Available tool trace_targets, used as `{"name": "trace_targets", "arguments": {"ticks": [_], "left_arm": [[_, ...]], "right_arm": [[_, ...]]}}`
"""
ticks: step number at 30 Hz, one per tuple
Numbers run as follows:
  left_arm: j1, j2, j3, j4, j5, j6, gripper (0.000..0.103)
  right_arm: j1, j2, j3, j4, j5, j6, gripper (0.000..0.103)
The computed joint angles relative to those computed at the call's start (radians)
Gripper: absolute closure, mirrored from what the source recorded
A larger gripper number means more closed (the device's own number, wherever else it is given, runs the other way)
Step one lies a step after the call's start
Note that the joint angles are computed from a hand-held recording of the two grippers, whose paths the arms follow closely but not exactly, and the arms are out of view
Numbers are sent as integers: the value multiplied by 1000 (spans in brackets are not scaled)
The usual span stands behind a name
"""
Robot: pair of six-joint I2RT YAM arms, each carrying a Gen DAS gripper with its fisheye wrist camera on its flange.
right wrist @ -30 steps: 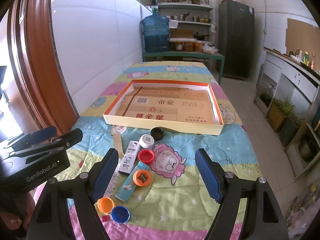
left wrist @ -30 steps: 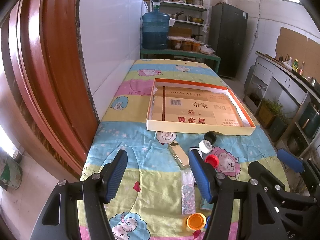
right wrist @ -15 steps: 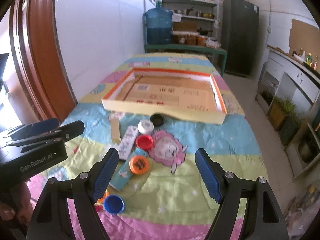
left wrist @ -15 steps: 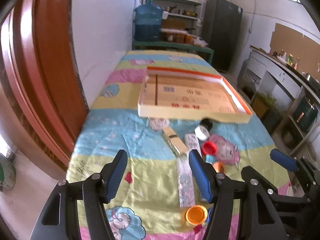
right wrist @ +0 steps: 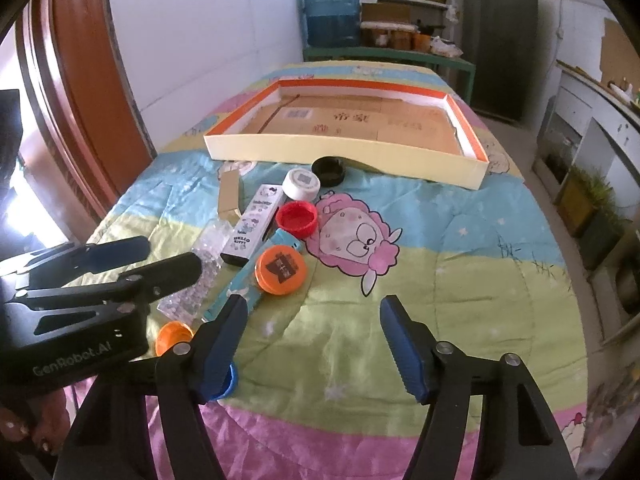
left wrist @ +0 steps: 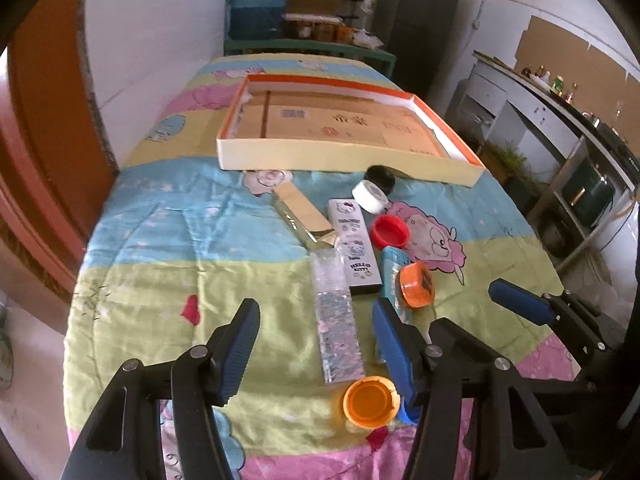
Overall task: Organize rigid objects
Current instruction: 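Grasp the clear glittery tube with the left tool while the right tool grasps the orange cap, then carry both items into the box lid and open both tools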
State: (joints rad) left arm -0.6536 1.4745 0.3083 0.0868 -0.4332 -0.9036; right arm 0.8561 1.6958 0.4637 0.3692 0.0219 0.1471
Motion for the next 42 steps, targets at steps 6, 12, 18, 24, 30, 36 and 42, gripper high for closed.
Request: {"name": "trace_targets", "arguments": {"ticks": [6,12,18,24,30,36,42], "left_arm": [[62,77,9,72,90,28,60],[80,52,-26,101,96,39,76],[114,19,-75,159,137,50,82],[115,7,-86,165,139,58,83],[102,-13,-88,145,126,49,83],[97,-58,-88,115,108,51,83],[97,-130,-82,60,85,68,83]], "right_arm": [[-7,22,10,-5,1,-10,34],[-10,53,34,6,-44,-11,40],[-40,91,83,14,-129,1,42],[-70,149,140,-1,-212,20,73],[-66,142,130,9,-210,13,73],[-61,105,100,32,-192,7,73],[-65,62,93,18,-186,0,73]]}}
